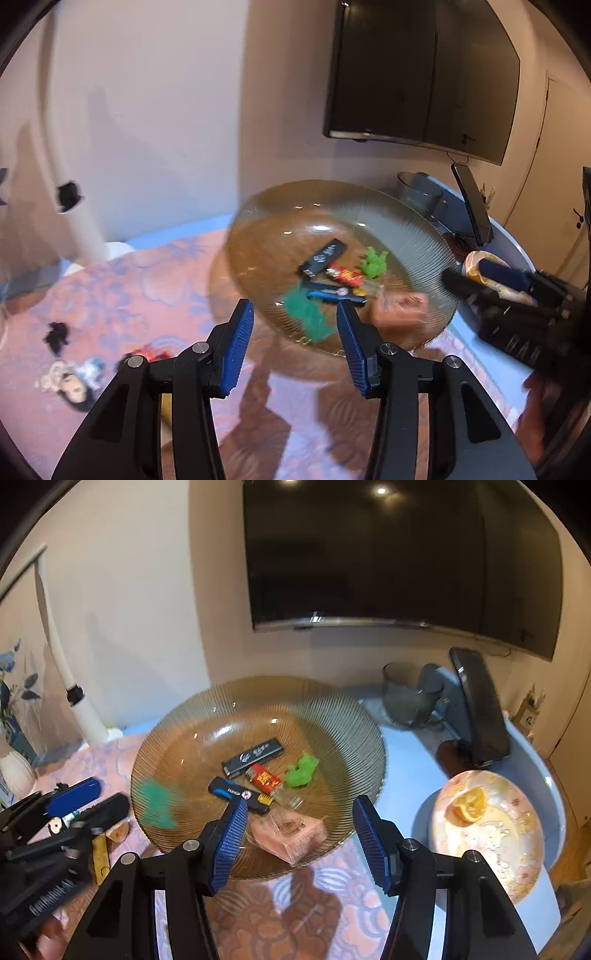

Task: Organize rigid objects
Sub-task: 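Carry the box and teal figure to the amber bowl and release both, then grasp the yellow power bank with the right tool while the left tool grasps the clear tape dispenser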

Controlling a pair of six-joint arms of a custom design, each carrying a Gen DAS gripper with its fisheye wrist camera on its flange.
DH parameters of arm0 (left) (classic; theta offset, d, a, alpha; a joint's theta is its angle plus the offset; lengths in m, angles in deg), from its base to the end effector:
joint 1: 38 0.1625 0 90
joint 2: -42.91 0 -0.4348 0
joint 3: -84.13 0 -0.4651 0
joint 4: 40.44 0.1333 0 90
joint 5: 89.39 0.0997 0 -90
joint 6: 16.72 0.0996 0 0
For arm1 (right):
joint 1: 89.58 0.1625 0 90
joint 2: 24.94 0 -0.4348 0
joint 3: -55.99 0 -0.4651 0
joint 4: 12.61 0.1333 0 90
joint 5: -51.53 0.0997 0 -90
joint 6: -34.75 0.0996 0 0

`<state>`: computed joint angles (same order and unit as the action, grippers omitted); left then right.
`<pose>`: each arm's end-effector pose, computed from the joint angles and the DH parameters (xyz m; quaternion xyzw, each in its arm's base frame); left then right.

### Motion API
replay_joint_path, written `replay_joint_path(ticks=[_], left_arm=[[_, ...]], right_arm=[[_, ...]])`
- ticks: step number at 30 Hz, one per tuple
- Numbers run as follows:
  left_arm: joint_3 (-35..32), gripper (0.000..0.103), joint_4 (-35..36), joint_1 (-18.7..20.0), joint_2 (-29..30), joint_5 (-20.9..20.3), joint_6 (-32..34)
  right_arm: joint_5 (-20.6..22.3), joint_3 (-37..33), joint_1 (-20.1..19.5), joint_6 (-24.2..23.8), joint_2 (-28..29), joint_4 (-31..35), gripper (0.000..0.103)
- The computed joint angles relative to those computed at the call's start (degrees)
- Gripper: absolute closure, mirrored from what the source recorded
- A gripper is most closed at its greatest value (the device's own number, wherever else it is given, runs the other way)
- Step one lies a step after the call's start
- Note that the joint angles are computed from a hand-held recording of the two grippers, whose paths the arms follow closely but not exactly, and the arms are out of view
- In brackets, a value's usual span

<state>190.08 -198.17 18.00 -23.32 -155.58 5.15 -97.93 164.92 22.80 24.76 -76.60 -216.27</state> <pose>-0.2274 -0.6474 0.2296 0.4007 0.8622 -0.2566 0.1740 0.2794 -0.5538 0.1673 -0.0117 -0.8003 0.4551 0.3902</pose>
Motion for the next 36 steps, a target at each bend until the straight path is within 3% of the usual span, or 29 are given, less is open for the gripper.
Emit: replay_joint_path(ticks=[4,7,12,14,15,16,18,22,25,26,29,32,36], left_arm=[[3.08,0.058,1.07,2.05,-6.93,-0.7,-1.25],[5.03,0.058,2.44,3.44,-12.37,0.79,-3.24],[7.48,0.058,3.5,4.11,-20.7,7.76,-3.23],[8.19,0.044,2.24,4.4,-23.15,10.75,-1.98],[8.85,0.022,0.44,4.7,-24.0,12.73,-1.11],[9.57,0.013,-1.92,5.3,-24.38,13.6,-0.43],[10.46,0.013,-4.73,7.19,-24.33,12.76,0.57],[10.04,0.013,-6.43,12.65,-19.14,11.68,1.46],[9.34,0.017,-7.15,15.37,-15.46,10.61,-0.33],[8.6,0.018,-4.77,15.21,-14.77,12.19,-1.57],[9.53,0.016,-7.55,15.15,-15.52,10.33,0.53],[9.4,0.016,-5.8,15.47,-15.79,9.8,-0.57],[9.28,0.016,-5.76,15.47,-15.78,9.25,-0.61]], right_arm=[[5.07,3.72,1.22,2.63,-1.83,-0.6,0.043],[10.91,4.18,2.62,4.08,-0.74,2.94,0.043],[18.52,0.67,4.44,5.14,4.94,9.89,0.043],[19.97,-1.46,4.52,5.64,7.96,12.03,0.043],[20.19,-2.18,4.4,5.4,9.2,12.22,0.043],[19.55,-3.07,4.38,4.53,10.75,11.97,0.043],[16.65,-4.82,4.37,2.37,13.94,11.04,0.043],[14.34,-5.6,3.69,2.9,15.37,12.89,0.043],[13.54,-5.49,3.6,2.31,15.75,11.32,0.029],[12.91,-5.98,3.62,2.53,16.05,12.14,0.028],[10.68,-7.36,4.05,2.59,16.89,14.78,0.028],[8.61,-8.45,4.41,2.35,17.76,16.03,0.027],[8.55,-8.3,4.18,3.82,17.44,17.15,0.023]])
